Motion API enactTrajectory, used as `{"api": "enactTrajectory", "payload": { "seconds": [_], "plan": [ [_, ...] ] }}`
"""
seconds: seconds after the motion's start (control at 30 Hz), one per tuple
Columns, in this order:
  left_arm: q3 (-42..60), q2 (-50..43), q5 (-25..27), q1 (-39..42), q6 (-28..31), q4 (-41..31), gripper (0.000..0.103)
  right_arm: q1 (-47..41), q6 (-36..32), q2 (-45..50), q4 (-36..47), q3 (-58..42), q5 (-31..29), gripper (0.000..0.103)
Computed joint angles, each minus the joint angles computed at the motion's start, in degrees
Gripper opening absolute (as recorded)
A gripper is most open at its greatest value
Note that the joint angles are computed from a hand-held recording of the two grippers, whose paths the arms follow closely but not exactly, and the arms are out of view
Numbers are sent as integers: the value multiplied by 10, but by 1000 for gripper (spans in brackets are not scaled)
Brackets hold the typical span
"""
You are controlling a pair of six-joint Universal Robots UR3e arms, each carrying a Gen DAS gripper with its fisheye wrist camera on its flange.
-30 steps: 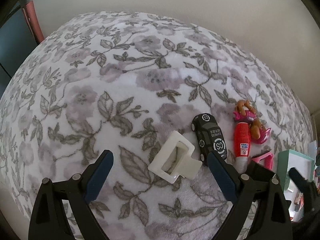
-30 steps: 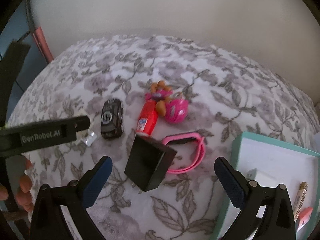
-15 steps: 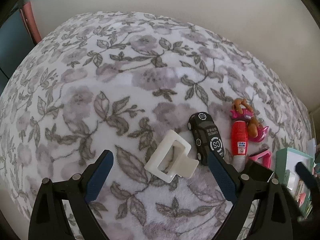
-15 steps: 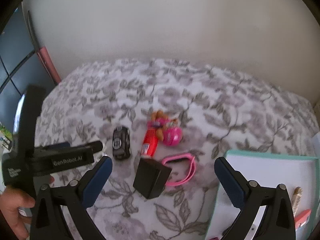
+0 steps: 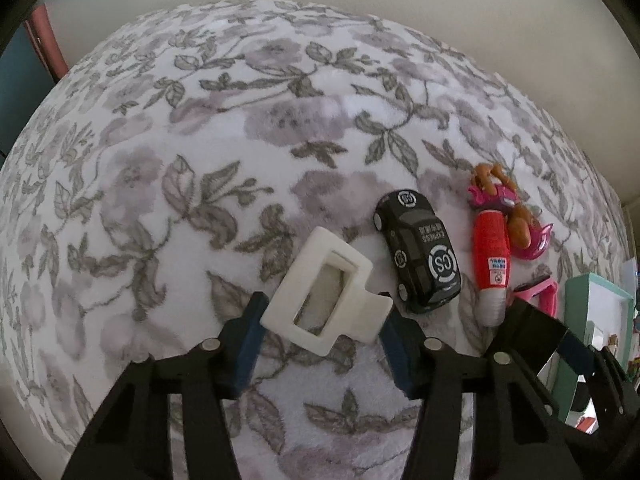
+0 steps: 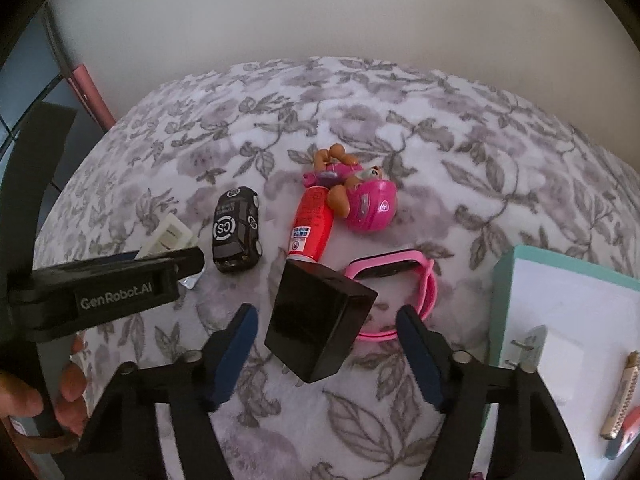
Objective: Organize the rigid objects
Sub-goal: 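Grasp the white plug adapter with the left tool while the right tool grasps the black charger, then lift both held items and carry them toward the tray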
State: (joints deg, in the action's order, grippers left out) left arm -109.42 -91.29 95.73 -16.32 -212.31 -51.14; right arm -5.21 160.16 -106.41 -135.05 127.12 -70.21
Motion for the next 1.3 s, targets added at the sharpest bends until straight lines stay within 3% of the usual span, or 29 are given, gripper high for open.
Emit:
{"api": "enactTrajectory", "payload": {
  "seconds": [0.27, 0.4, 0.53, 0.57, 0.8, 1.03, 1.3],
  "plan": [
    [3, 5, -1, 1, -4, -11, 56, -15, -1, 3, 5, 2, 30, 53],
    [8, 16, -1, 0, -4, -21, 56, -17, -3, -5, 17, 0, 39, 51],
    [29, 19, 7, -11, -13, -35, 56, -42, -13, -26, 49, 2, 65, 49],
    [35, 19, 11, -15, -15, -40, 56, -47, -16, -32, 58, 2, 69, 42],
    [89, 15, 41, -53, -38, -73, 56, -100, -50, -90, 140, 2, 114, 34],
    [143, 9, 69, -88, -56, -99, 56, -182, -105, -154, 257, -16, 165, 33],
    [242, -40, 109, -162, -75, -118, 56, -376, -246, -250, 494, -91, 219, 33]
  ]
}}
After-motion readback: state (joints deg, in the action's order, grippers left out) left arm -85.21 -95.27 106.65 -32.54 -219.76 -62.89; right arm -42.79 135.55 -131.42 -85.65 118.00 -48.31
